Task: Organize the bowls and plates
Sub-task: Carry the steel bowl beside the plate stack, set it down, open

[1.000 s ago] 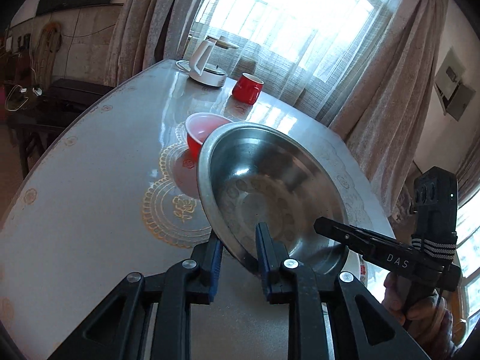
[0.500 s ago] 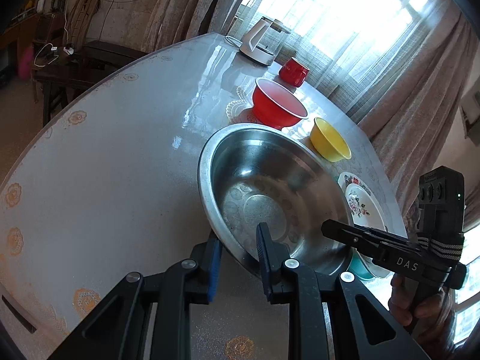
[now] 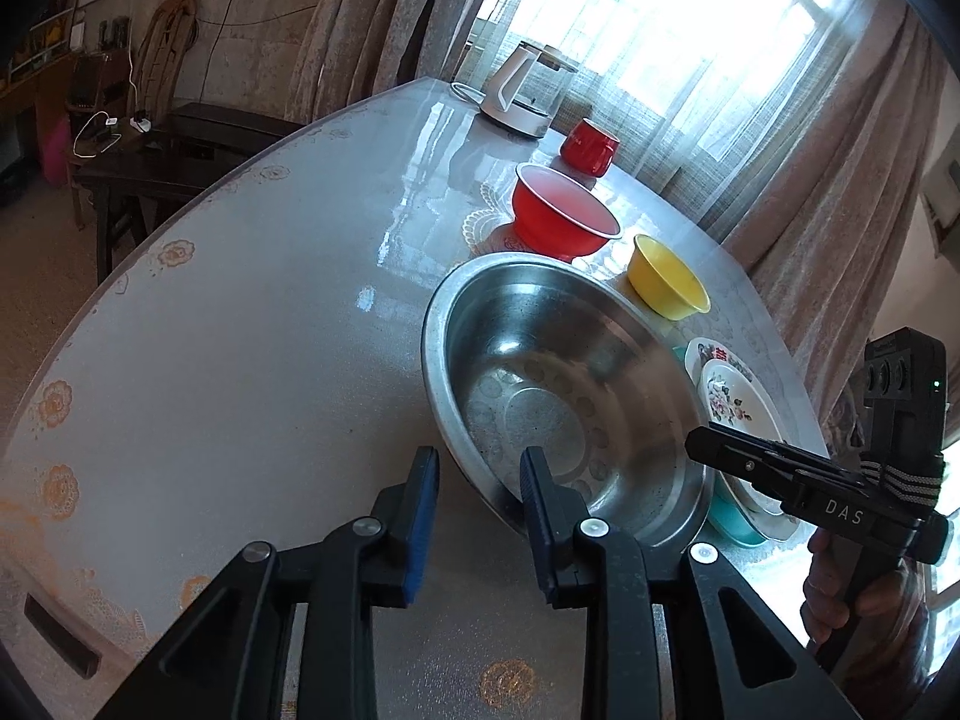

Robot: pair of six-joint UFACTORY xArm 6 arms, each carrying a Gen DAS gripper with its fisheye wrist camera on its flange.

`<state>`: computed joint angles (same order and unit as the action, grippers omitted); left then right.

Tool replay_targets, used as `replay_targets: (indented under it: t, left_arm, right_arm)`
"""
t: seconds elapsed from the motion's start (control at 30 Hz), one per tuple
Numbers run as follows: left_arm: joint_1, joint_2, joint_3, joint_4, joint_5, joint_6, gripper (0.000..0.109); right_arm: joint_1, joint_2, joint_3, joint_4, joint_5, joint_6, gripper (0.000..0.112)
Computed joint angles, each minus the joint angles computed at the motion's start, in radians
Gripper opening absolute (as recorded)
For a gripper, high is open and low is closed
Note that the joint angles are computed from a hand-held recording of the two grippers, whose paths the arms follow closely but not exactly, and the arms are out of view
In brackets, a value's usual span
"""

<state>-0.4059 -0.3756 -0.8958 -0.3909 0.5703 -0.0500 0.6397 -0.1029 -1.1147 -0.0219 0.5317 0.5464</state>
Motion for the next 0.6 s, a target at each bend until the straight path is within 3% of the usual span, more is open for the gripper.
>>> replay_targets:
  t: [0.37, 0.6]
  left_arm:
    - [0.056, -0.008, -0.023, 0.003, 0.002, 0.021, 0.033]
    - [0.08, 0.147, -0.218, 0.087, 0.034, -0.05, 0.033]
  right_arm:
    - [-0.045, -0.041, 0.018, -0.026, -0.036, 0.034, 0.033]
    - [-0.097, 0.041, -0.079, 0.181, -0.027, -0.083, 0.033]
